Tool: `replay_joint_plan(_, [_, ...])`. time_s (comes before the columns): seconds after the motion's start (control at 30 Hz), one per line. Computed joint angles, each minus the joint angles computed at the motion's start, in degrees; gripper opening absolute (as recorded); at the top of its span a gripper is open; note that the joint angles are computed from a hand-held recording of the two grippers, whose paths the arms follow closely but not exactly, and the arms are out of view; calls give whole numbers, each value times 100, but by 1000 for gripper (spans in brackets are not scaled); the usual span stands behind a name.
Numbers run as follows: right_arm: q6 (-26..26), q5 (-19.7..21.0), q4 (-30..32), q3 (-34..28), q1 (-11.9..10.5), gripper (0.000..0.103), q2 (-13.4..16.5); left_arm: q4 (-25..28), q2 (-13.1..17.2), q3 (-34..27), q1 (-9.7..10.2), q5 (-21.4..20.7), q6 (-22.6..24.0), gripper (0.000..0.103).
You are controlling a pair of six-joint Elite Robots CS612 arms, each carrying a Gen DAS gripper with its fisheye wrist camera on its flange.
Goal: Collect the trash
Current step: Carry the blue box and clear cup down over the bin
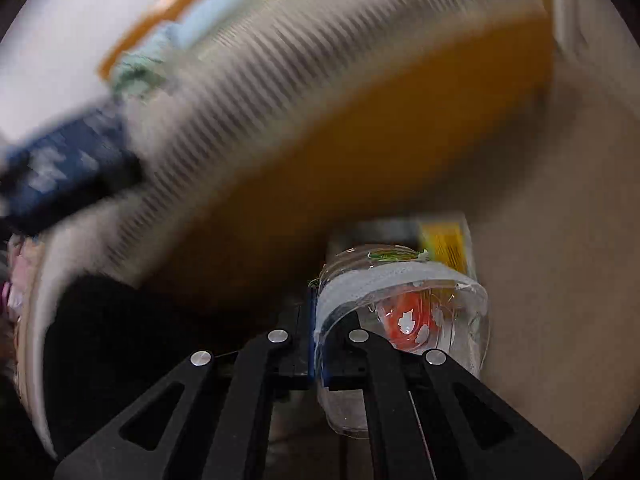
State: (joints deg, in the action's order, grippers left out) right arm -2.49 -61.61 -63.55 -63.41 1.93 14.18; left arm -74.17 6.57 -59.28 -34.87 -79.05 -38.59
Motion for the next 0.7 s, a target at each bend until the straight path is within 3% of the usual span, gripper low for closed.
replay_joint_plan(0.17, [392,-470,609,-274,-44,2,497,176,-138,577,-63,-399,82,61])
replay_joint_plan(0.27, [936,-203,753,-436,-171,5,752,92,-389,1325,-49,-765,414,61])
replay_joint_plan(0.3, [1033,-186,833,-373,-170,30,773,45,-443,1494,-56,-772,468,61])
replay_joint_plan(0.33, [1066,-186,942,-361,-184,69,796,-32,-568,1831,-65,-755,533,61])
replay_joint_plan(0.47, [1386,172,777,-530,-279,71,922,-300,-967,3036,-78,-898,649,62])
replay_joint_plan(0.57, [1440,276,692,-692,-376,71,918,-363,-1073,3568,-29,-1248,478,62])
replay_joint_plan(0.63, [1474,232,535,-845,-442,71,933,-324,-1159,3921,7,-1542,417,62])
replay_joint_plan(0.7, [1470,80,418,-961,-499,71,933,-391,-1379,4509,18,-1566,523,62])
